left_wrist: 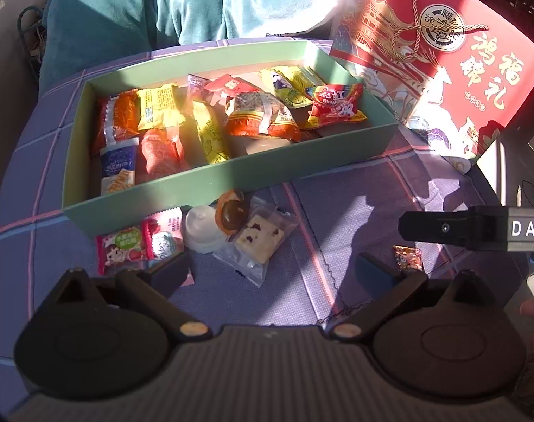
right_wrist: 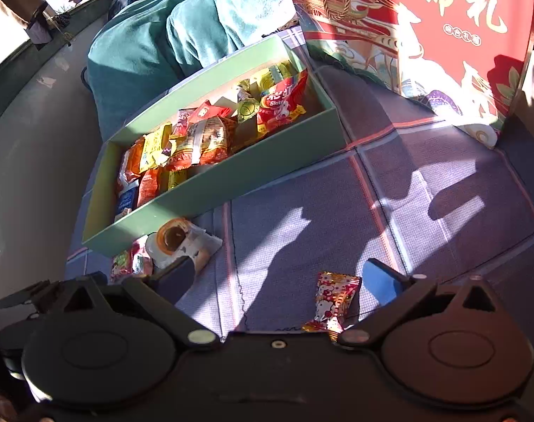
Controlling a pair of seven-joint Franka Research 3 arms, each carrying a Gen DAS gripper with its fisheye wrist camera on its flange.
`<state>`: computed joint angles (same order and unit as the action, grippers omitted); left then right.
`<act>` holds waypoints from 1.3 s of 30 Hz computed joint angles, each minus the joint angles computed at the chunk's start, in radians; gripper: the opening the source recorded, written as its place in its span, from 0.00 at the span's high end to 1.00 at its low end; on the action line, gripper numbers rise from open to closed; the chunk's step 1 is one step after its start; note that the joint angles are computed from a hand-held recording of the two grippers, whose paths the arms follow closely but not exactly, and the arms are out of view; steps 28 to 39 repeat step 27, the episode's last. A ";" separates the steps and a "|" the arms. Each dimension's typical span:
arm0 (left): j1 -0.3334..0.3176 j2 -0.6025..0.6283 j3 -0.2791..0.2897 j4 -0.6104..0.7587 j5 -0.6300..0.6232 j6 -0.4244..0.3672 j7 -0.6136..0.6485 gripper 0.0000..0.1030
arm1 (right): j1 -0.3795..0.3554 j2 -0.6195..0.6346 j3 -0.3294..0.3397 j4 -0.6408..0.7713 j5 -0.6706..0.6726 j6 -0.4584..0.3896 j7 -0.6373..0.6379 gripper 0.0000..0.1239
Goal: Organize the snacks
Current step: 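Move both tools back toward the remaining snacks on the table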
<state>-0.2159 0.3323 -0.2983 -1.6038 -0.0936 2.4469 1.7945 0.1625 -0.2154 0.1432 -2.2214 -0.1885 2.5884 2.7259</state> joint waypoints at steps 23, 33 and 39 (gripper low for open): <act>0.038 -0.059 0.031 -0.170 -0.017 -0.054 0.017 0.00 | 0.088 -0.009 0.019 -0.070 0.295 -0.007 -0.135 0.78; 0.043 -0.058 0.034 -0.164 -0.014 -0.053 0.000 0.00 | 0.062 0.036 0.022 -0.032 0.178 0.000 -0.071 0.79; 0.043 -0.058 0.034 -0.164 -0.014 -0.053 0.000 0.00 | 0.062 0.036 0.022 -0.032 0.178 0.000 -0.071 0.79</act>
